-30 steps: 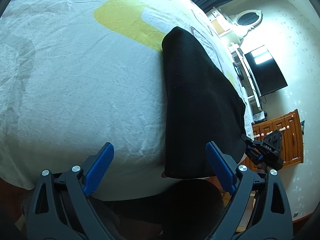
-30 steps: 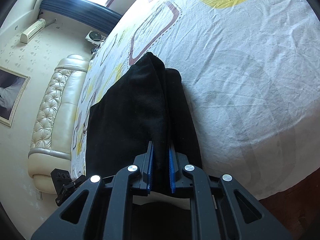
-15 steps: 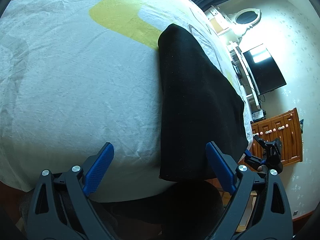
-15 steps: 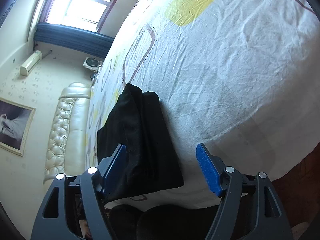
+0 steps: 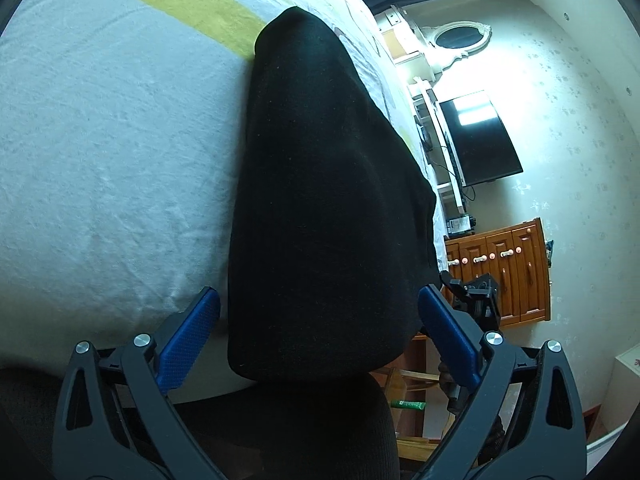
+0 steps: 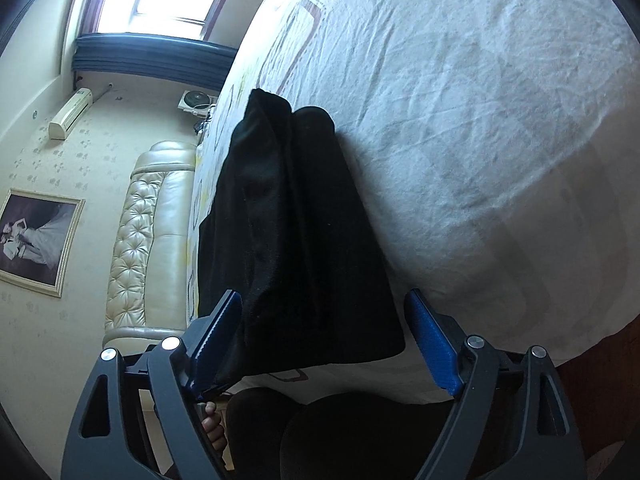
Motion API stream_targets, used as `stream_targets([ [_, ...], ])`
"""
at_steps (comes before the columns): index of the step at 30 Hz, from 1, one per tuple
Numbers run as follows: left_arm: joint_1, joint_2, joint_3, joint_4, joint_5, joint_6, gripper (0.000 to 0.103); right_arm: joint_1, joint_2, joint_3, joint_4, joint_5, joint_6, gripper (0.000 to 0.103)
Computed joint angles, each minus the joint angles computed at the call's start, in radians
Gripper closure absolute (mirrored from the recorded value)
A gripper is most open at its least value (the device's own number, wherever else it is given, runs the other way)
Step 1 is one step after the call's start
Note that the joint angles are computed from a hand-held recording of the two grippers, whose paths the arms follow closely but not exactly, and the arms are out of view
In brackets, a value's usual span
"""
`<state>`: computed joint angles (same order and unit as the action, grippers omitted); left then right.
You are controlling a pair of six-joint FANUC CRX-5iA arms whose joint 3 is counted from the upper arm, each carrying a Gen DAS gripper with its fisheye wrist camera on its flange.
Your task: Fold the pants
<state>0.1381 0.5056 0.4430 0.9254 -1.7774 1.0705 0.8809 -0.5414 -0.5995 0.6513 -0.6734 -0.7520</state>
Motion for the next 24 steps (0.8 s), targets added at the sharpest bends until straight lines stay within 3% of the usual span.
stream_targets([
  [5, -0.011, -0.027, -0.014, -0.04, 0.031, -0.065, 0.005, 0.008, -0.011, -0.014, 0.0, 0.007, 0.017, 0.023],
  [6, -0.012, -0.028, -0.008, -0.052, 0.033, -0.072, 0.005, 0.017, -0.002, 0.008, -0.026, -0.03, 0.061, 0.033],
  [7, -0.013, -0.031, -0.006, -0.062, 0.036, -0.071, 0.008, 0.021, 0.008, 0.032, -0.06, -0.056, 0.117, 0.046],
  [8, -0.015, -0.031, 0.006, -0.077, 0.041, -0.068, 0.013, 0.025, 0.017, 0.049, -0.079, -0.074, 0.148, 0.047],
  [10, -0.019, -0.028, 0.028, -0.108, 0.039, -0.072, 0.036, 0.028, 0.017, 0.049, -0.074, -0.076, 0.141, 0.051],
  [16, -0.021, -0.04, 0.031, -0.138, 0.057, -0.1, 0.05, 0.025, -0.007, 0.005, -0.043, -0.03, 0.103, 0.056],
  [24, -0.023, -0.058, 0.013, -0.154, 0.074, -0.126, 0.051, 0.019, -0.023, -0.024, -0.022, -0.007, 0.077, 0.056],
])
